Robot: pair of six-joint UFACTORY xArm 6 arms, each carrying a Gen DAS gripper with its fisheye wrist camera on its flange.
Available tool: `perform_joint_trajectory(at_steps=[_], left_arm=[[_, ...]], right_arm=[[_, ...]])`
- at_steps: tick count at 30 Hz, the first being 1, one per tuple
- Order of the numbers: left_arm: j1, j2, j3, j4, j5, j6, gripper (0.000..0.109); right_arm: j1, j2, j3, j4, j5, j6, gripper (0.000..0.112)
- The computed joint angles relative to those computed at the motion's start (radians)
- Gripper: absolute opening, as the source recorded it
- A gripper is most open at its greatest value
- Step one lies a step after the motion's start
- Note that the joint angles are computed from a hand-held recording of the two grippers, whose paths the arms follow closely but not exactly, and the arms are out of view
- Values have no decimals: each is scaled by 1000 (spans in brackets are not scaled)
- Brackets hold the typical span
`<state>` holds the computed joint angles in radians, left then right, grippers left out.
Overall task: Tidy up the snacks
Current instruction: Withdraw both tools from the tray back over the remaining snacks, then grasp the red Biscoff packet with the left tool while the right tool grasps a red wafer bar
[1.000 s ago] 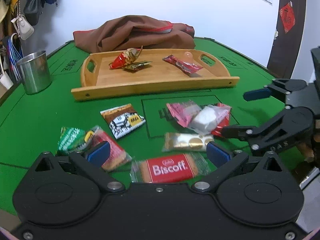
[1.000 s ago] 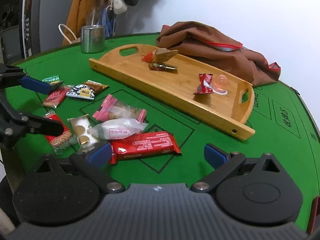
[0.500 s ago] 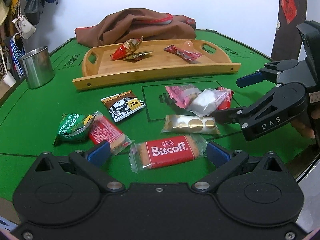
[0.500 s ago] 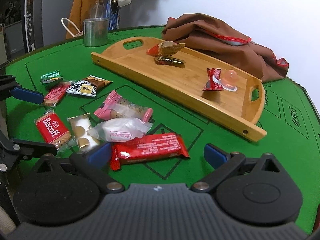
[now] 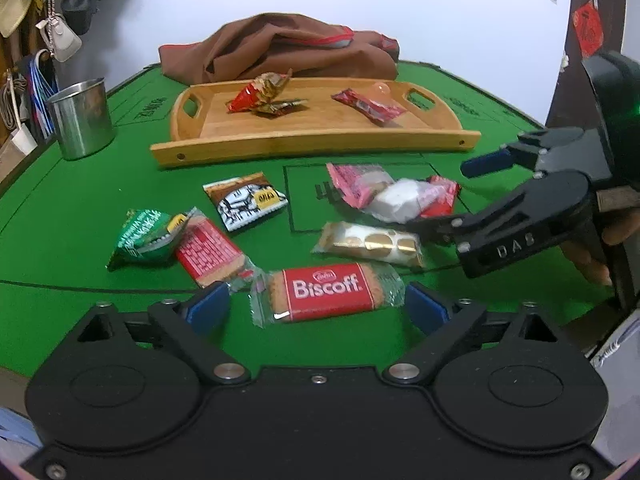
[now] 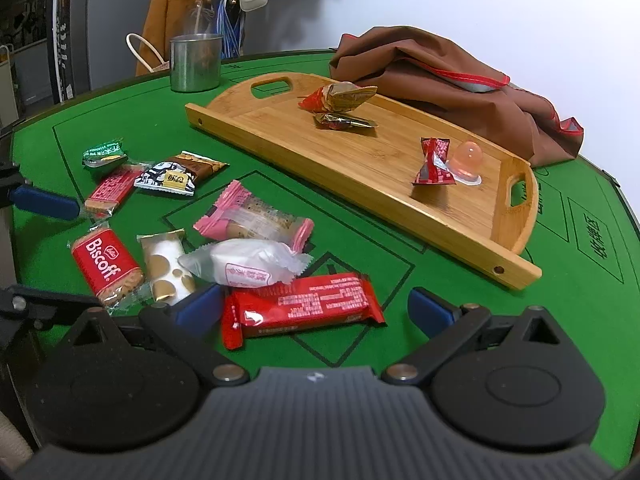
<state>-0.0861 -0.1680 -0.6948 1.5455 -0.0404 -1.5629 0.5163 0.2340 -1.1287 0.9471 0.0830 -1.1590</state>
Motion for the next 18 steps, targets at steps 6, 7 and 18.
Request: perform_joint_trajectory(at_steps=[6,7,18], left_arm=[[-36,-5,1,30,55,-27,90],[-39,-5,1,24,56,-24,89],[-65,8,-20,69,71,-78,83]], right_arm=[[-3,7,-6,-34,8,51,103],[-3,8,-6,-39,8,58,103],[-9,11,-11,-70,28,119,103]])
